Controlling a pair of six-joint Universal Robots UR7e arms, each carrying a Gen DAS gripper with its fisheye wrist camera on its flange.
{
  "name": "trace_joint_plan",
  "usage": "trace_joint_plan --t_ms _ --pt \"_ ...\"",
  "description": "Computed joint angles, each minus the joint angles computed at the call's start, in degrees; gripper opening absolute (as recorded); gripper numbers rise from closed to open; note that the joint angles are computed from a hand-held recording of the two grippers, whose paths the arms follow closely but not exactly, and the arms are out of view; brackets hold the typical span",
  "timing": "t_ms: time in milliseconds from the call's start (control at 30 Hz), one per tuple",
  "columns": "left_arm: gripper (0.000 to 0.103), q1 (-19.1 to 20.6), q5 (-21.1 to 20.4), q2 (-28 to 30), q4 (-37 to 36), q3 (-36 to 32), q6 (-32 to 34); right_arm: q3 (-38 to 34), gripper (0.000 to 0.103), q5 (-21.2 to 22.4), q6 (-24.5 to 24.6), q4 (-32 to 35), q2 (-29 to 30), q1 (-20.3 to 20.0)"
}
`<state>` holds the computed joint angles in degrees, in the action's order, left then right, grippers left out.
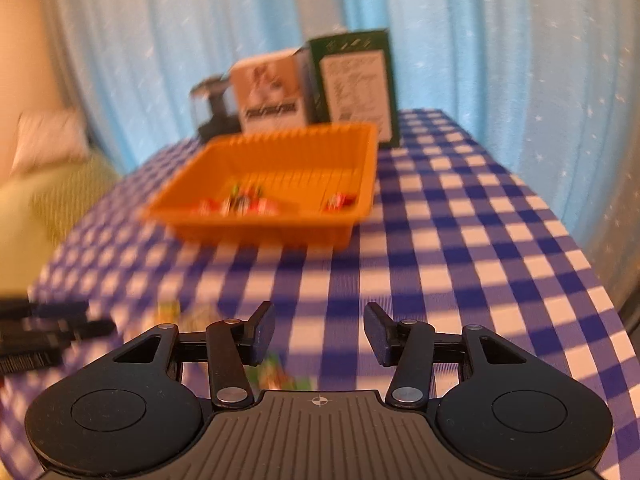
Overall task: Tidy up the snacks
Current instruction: 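Move both tools back from the tray to the snacks on the tablecloth, then grasp the green-wrapped candy with the right tool while the left tool grasps the clear-wrapped brown candy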
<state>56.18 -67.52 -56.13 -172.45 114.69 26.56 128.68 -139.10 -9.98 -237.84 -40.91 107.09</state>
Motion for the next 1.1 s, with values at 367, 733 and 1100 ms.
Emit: trace_joint_plan --t_ms 367,733,1100 --pt "0.046 2.32 0.39 -1.80 -0.24 3.32 -1.30 3.05 0.050 4.06 -7.34 -4.08 4.04 -1.33" --pt "0.046 2.39 0.05 -0.96 -0.18 2.83 -1.99 0.22 0.050 5.63 -16.58 -2.41 4.86 -3.56" --pt "0.048 2.41 -0.10 -0.74 0.00 2.68 -1.98 0.97 0.040 7.83 -13.21 3.64 3.08 -4.57"
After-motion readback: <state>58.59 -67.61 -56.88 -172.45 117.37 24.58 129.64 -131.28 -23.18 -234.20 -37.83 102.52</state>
